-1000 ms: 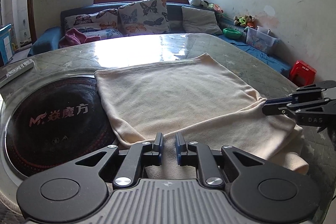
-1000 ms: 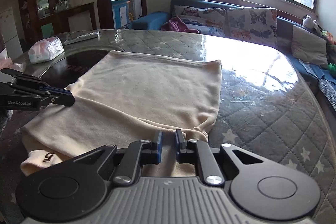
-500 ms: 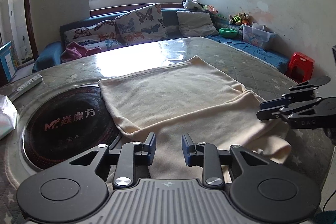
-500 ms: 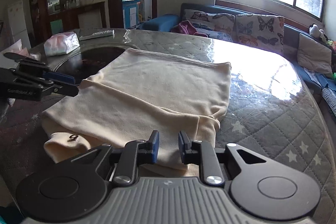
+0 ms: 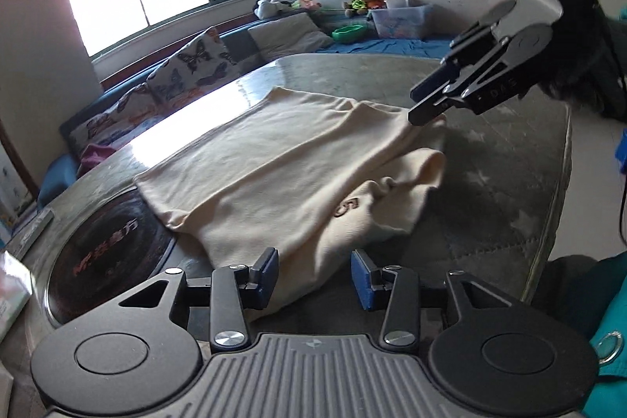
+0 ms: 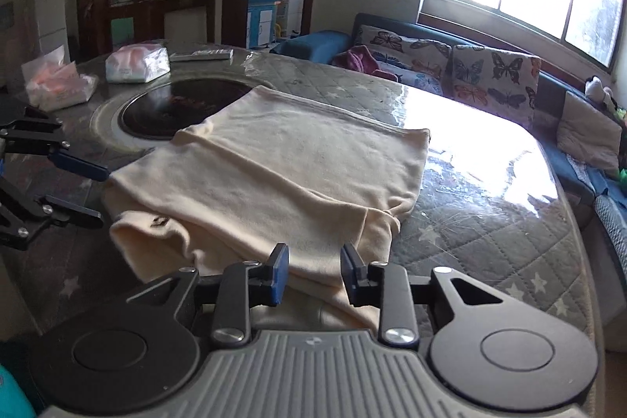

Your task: Fold clothes

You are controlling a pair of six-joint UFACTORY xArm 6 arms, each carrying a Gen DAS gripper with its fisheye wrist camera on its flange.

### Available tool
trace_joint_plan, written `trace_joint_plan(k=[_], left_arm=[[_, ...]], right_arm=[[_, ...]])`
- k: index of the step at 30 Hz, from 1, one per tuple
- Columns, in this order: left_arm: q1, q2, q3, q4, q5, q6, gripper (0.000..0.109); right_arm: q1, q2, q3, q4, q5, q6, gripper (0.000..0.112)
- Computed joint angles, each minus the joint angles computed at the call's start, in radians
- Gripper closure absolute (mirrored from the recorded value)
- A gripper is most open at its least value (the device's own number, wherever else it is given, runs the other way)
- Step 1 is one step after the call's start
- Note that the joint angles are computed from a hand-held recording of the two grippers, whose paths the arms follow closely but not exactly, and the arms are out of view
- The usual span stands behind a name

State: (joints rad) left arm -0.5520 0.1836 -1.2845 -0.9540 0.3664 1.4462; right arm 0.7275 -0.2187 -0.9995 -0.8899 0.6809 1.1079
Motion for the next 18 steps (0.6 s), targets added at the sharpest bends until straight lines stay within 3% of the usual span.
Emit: trace_joint_plan(k=[3, 5, 9, 18], left_arm=[[-0.021, 0.025, -0.012, -0.041, -0.018, 0.062, 0.064], [-0.030, 0.033, -0.017, -0.092, -0.020, 0.143, 0.066], [-0.027, 0.049, -0.043, -0.133, -0.009, 0.183, 0.097], [0.019, 0.140, -0.218, -0.090, 0.095, -0.001, 0.100]], right_arm=[[0.021, -0.015, 0.007, 0.017, 0.024, -0.046, 0.073], [0.035, -0.018, 0.007, 0.024, 0.040, -0.088, 0.072], [0.066, -0.018, 0.008, 0.031, 0.065, -0.194, 0.060], [0.061, 0.048, -0.020, -0.042, 0.011, -0.328, 0.056]])
